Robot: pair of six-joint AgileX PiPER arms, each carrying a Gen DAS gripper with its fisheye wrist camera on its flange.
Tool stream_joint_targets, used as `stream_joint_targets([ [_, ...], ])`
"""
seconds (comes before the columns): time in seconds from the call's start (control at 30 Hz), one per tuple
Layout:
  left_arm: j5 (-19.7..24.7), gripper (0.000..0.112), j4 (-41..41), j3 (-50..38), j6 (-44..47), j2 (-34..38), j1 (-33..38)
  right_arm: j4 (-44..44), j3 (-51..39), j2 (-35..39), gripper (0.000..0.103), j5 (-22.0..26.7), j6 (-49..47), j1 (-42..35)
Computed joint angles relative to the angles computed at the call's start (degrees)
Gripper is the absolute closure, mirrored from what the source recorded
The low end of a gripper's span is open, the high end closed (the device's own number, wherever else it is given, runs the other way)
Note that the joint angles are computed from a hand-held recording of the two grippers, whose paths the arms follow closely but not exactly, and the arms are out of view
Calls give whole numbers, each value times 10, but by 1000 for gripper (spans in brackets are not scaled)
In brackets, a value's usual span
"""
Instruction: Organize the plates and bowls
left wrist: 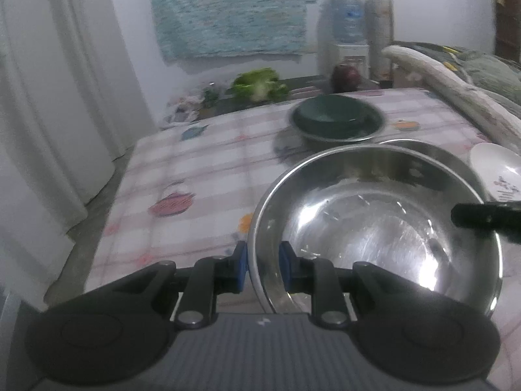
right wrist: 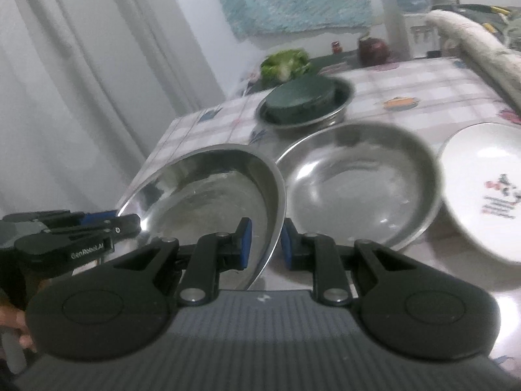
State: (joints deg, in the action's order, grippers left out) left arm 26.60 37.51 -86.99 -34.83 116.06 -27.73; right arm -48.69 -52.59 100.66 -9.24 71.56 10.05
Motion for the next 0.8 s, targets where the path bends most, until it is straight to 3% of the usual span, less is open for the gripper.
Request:
stream_joint_targets([
  [0.2,23,90,-55,-95,60,62,-34,5,32,-24,84,-19,-9,-63],
  [0.43,67,95,-147,-236,158,147,-60,-95,41,-21,84,-53,73,-134],
  [0.6,102,95,-146,-332,179,203,-86,-116,27,-9,84,-48,81,-147],
  [0.8,100,94,-148,-332,171,202,-85,-160,4,21,84,-70,130,-178],
])
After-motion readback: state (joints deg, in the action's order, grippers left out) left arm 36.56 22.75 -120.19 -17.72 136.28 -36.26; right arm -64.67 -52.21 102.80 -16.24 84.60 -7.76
